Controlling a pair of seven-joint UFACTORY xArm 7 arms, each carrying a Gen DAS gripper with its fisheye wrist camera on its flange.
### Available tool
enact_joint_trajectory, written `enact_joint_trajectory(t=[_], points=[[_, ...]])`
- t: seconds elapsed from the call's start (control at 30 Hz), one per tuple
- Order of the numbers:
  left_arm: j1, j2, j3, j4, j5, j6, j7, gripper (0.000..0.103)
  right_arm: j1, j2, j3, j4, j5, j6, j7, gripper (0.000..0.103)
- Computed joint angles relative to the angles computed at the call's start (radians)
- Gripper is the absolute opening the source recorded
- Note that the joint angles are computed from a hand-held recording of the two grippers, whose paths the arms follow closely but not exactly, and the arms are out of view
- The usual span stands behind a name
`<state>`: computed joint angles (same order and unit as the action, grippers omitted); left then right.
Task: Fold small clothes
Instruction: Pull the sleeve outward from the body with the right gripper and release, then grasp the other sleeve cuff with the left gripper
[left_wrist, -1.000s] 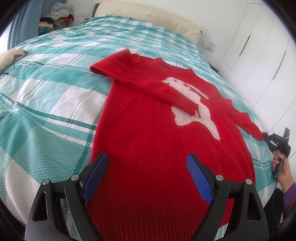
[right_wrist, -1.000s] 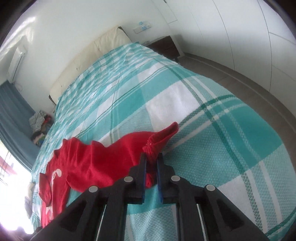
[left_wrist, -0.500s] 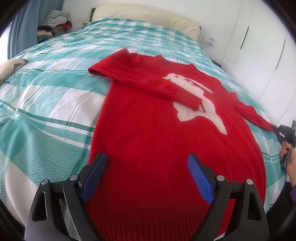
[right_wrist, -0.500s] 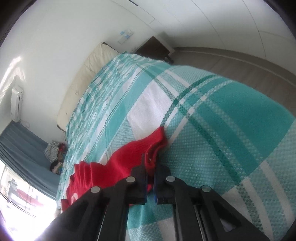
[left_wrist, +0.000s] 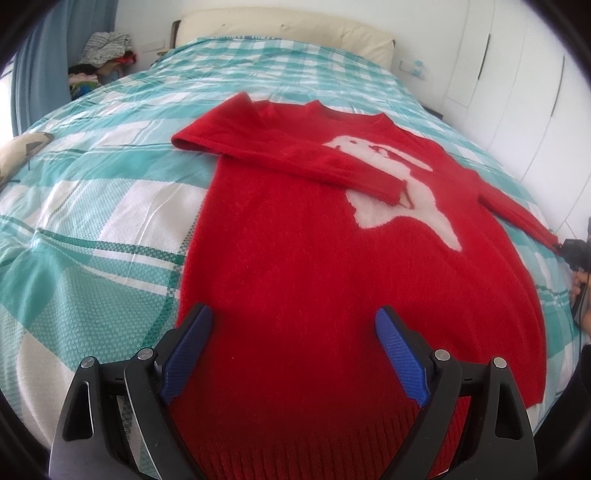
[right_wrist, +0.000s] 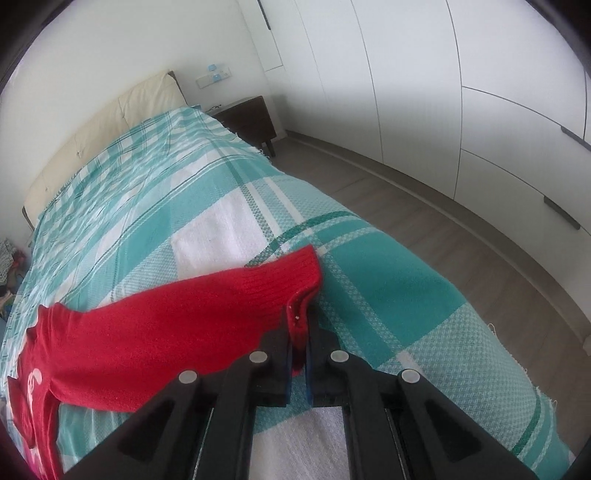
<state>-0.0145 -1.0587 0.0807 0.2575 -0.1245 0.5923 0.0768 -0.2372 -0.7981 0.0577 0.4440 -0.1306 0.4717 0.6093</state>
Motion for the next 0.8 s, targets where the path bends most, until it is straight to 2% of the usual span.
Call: enact_joint_trajectory(t=[0.07,0.1,0.13,0.17,0.2,0.23,0.3,0.37,0.5,0.53,0.63,0.8], points=[[0.002,-0.016,-0.001,0.012,0.006,0.041,0.002,0.091,0.008,-0.021,-0.015,-0.009,0.008,0.001,-0.008,0.011],[0.003,-0.031,0.006,0.024,0.007,0.076,0.007,0.091,0.002,-0.032,-0.011,-0.011,0.008,0.004,-0.002,0.021],[0.001,-0.052,0.023,0.038,0.001,0.107,0.014,0.091,-0.006,-0.057,-0.009,-0.02,0.006,0.01,0.003,0.035],[-0.005,-0.075,0.05,0.053,-0.013,0.127,0.027,0.091,-0.023,-0.089,0.006,-0.028,0.002,0.02,0.021,0.044],[-0.013,-0.089,0.076,0.073,-0.028,0.134,0.045,0.091,-0.049,-0.13,0.025,-0.039,-0.009,0.034,0.047,0.061],[-0.015,-0.09,0.089,0.099,-0.035,0.131,0.061,0.092,-0.082,-0.177,0.046,-0.049,-0.025,0.054,0.076,0.069],[-0.022,-0.036,0.087,0.176,-0.03,0.09,0.097,0.094,-0.138,-0.26,0.084,-0.059,-0.061,0.093,0.13,0.07],[-0.069,0.062,0.091,0.263,-0.021,0.048,0.171,0.098,-0.151,-0.338,0.084,-0.076,-0.079,0.108,0.16,0.07],[-0.217,0.32,0.115,0.416,-0.005,0.077,0.437,0.1,-0.11,-0.434,0.088,-0.098,-0.078,0.127,0.179,0.071],[-0.232,0.381,0.106,0.432,0.007,0.073,0.499,0.1,-0.093,-0.442,0.092,-0.096,-0.075,0.137,0.18,0.073],[-0.19,0.518,0.028,0.445,0.066,0.009,0.577,0.099,-0.042,-0.446,0.088,-0.102,-0.059,0.139,0.176,0.074],[-0.161,0.655,-0.008,0.506,0.032,0.051,0.688,0.097,-0.01,-0.408,0.098,-0.097,-0.06,0.097,0.165,0.074]])
